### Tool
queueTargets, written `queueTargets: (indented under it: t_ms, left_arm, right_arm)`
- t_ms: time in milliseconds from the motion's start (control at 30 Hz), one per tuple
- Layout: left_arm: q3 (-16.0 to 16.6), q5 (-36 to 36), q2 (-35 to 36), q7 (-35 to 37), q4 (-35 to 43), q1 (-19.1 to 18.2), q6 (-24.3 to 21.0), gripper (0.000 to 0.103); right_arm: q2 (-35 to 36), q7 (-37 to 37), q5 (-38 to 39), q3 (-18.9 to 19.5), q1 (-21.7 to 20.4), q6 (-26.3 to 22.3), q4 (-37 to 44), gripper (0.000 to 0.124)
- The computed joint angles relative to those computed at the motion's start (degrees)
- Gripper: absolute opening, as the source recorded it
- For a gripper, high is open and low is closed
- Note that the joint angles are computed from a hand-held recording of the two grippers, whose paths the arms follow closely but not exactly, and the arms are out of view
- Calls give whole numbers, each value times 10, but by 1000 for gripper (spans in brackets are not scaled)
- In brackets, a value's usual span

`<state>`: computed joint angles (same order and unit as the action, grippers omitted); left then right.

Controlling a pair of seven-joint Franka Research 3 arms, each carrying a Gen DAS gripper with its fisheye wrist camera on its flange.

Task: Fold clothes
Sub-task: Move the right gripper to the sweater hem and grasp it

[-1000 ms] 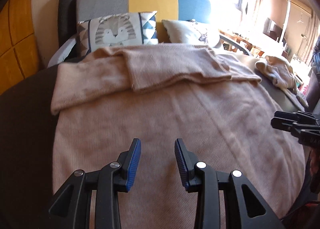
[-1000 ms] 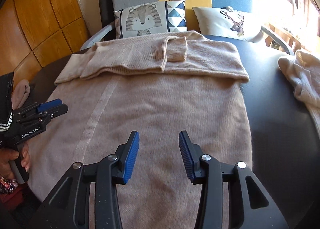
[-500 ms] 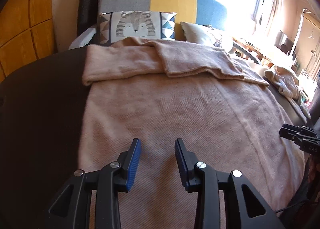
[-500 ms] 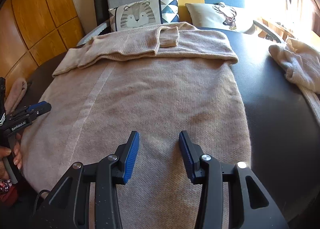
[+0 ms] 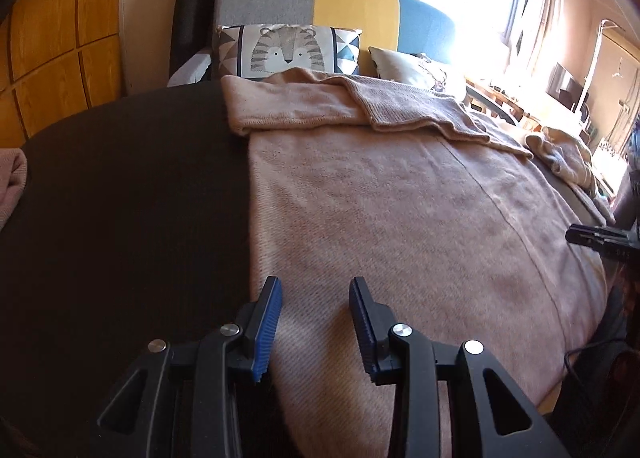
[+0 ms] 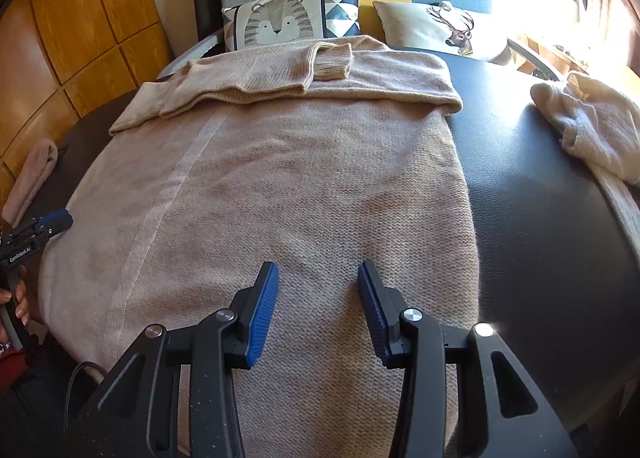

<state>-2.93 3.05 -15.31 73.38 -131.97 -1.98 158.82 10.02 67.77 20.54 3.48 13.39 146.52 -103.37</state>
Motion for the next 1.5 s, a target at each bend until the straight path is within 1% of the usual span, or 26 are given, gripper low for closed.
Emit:
queueTargets:
  t_ms: [167, 300, 367, 400, 467, 533, 600, 667, 733, 800, 933, 1033, 1133, 1233, 1333, 1500]
  left_arm:
    - [39, -82, -34, 77, -25, -38, -17, 35]
    - [69, -156, -62, 130, -45, -61, -32, 35]
    - [98, -220, -75, 176, -57, -88, -30, 35]
    - [111, -250, -80, 196, -60, -99, -37, 35]
    - [122, -292, -88, 229, -64, -108, -47, 35]
    - [139, -341, -92, 276, -61, -124, -68, 35]
    - [131, -355, -94, 300, -61, -119, -79, 35]
    - [129, -379, -96, 324, -60, -117, -95, 36]
    - [130, -409, -100, 347, -60, -116, -115, 36]
    - [134, -440, -104, 371, -60, -115, -138, 36]
    - [117, -460, -116, 388, -67, -95, -164, 36]
    - [114, -485, -122, 399, -75, -91, -170, 36]
    - [118, -521, -129, 412, -84, -91, -177, 36]
    - [117, -546, -132, 423, -88, -88, -188, 36]
    - [116, -559, -128, 438, -86, -82, -199, 36]
    - [116, -622, -104, 468, -70, -78, -211, 36]
  right_arm:
    - [-31, -47, 59, -4, -24, -45, -14, 45]
    - [-54, -70, 114, -21, -49, -96, -22, 45]
    - [-61, -80, 135, -29, -61, -126, -24, 45]
    - [-64, -85, 144, -33, -67, -143, -25, 45]
    - [-70, -92, 150, -39, -75, -170, -28, 45]
    - [-74, -93, 148, -44, -82, -193, -33, 45]
    - [-74, -93, 154, -48, -88, -213, -36, 45]
    - [-77, -104, 181, -51, -94, -221, -46, 46]
    - [-80, -122, 218, -53, -100, -227, -56, 54]
    - [-82, -137, 239, -55, -104, -233, -62, 55]
    - [-85, -151, 253, -57, -107, -252, -63, 55]
    - [-90, -166, 248, -55, -105, -259, -68, 55]
    - [-92, -188, 260, -55, -103, -269, -75, 55]
    - [-89, -200, 292, -60, -109, -302, -78, 55]
    - [-79, -197, 311, -61, -113, -331, -76, 55]
    - [-74, -197, 326, -59, -118, -345, -73, 56]
